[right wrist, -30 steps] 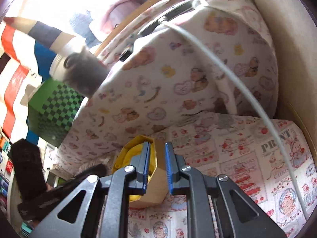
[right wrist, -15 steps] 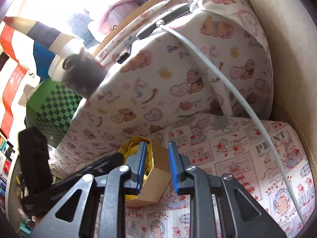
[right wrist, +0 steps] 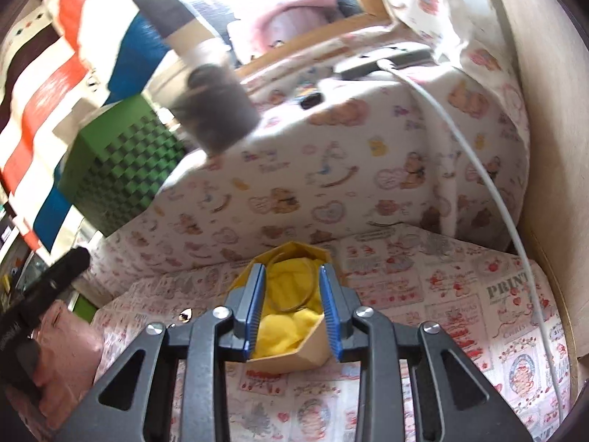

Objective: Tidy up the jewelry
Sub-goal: 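Move the open left tool back over the silver ring on the table, then close the left tool on the silver ring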

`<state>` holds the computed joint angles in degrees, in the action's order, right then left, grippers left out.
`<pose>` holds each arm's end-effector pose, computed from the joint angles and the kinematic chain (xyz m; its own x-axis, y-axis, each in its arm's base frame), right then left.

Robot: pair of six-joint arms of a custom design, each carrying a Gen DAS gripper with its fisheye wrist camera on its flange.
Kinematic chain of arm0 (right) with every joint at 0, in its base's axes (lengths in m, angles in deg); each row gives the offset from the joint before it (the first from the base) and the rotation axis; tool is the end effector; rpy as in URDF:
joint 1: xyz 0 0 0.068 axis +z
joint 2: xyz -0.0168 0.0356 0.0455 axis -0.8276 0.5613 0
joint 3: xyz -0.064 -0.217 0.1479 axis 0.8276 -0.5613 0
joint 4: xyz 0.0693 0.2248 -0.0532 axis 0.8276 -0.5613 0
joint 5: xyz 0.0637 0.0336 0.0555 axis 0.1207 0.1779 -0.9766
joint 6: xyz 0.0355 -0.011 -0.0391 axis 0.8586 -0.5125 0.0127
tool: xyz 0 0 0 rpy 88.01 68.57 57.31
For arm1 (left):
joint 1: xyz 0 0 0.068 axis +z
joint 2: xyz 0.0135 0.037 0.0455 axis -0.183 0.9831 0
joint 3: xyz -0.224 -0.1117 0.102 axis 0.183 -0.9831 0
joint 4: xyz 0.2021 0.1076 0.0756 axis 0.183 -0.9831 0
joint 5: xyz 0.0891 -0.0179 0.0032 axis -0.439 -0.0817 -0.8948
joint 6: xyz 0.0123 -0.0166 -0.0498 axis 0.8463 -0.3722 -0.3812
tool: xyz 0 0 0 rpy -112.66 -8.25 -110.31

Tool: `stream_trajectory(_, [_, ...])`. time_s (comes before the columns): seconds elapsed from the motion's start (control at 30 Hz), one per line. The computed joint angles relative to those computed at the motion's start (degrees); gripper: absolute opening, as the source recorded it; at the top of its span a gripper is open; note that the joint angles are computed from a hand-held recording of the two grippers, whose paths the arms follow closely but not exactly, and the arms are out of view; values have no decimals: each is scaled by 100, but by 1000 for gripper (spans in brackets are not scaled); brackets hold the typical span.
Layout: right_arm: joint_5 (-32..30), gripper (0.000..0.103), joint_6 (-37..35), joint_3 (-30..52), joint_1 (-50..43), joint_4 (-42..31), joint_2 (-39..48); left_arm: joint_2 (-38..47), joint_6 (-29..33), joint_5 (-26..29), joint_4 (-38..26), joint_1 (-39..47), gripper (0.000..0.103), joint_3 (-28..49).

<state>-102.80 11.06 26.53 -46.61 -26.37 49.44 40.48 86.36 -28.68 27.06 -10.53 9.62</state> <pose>0.2603 0.0525 0.1719 -0.6848 0.2226 -0.6939 -0.1483 0.8897 0.4318 0.2240 -0.0017 0.2449 -0.5031 0.0347 -0.8635 0.0580 0.9983 0.0063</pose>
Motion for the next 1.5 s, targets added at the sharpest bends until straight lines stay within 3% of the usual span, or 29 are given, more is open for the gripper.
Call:
stream_trajectory(0.1, [208,28,-73,-61,287,19,-132,-294,135,433,-113,552,81,-88])
stream_trajectory(0.3, [689,31,-271,-180,797,98,-266,-338,295,513,131,866,85,-471])
stream_trajectory(0.37, [749,33,-261,-173,888,141,-199,-288,329,457,304,911,94,-613])
stream_trajectory(0.47, [951,41,-173,-151,989,206,-54,-163,339,414,797,1052,99,-917])
stream_trajectory(0.7, [1237,46,-188,-83,1037,240,167,1161,494,784,1146,1463,103,-724])
stream_trajectory(0.9, [1435,48,-231,-56,1171,229,253,2255,628,385,1611,1536,102,-528])
stream_trajectory(1.03, [1474,48,-250,-12,1186,178,339,2616,659,771,1284,1639,102,-261])
stream_trajectory(1.13, [1480,48,-244,57,1174,115,426,2767,670,735,1174,1619,96,-185])
stream_trajectory(1.2, [1582,48,-226,98,1200,71,477,2932,732,890,934,1634,85,-16])
stream_trajectory(1.27, [1629,49,-216,133,1208,35,524,3222,673,1373,464,1777,65,314])
stream_trajectory(1.3, [1625,49,-212,142,1204,22,528,3312,638,1421,366,1794,61,394])
stream_trajectory(1.5, [1659,49,-202,172,1210,-35,524,3514,697,1098,480,1613,35,441])
